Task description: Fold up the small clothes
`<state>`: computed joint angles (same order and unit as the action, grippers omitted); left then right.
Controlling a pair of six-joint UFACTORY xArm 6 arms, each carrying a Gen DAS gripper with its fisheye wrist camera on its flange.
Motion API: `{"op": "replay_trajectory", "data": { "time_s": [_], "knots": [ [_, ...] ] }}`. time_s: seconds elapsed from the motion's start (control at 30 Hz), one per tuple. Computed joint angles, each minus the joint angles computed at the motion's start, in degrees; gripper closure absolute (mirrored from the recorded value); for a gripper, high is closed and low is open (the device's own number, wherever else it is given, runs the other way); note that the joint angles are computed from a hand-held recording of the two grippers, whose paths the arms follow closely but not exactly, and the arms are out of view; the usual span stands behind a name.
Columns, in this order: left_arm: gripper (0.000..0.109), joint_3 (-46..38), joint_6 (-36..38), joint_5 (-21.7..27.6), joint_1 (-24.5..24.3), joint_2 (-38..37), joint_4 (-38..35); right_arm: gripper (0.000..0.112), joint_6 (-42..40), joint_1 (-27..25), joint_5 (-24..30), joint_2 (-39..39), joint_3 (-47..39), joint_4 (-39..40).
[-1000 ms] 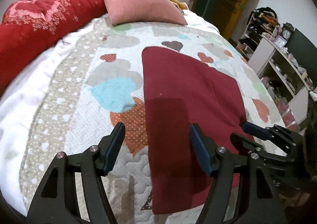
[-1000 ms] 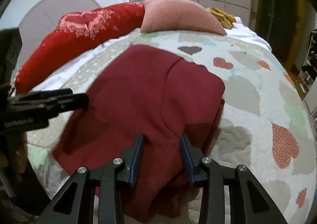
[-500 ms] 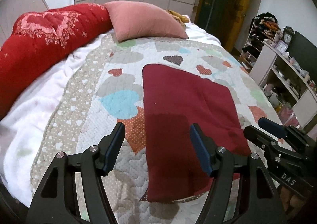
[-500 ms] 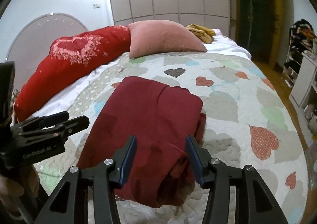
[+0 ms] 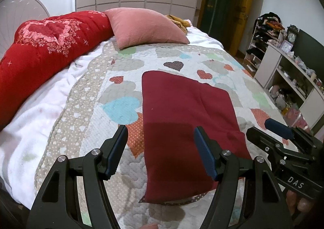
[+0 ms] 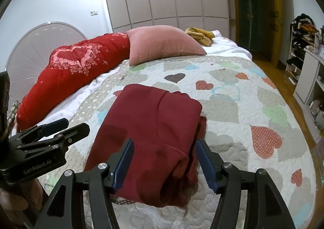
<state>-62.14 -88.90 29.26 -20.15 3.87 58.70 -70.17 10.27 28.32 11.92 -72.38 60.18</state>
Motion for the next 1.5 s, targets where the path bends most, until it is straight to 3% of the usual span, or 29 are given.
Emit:
{"op": "replay_trajectory", "data": {
  "time_s": [1.5],
  "knots": [
    [0.041,-1.5,3.2,0.6,0.2,2.7,-2.4,0.05,5.3,0.8,0.4,2.2,-0.9,-5.9]
  ]
}}
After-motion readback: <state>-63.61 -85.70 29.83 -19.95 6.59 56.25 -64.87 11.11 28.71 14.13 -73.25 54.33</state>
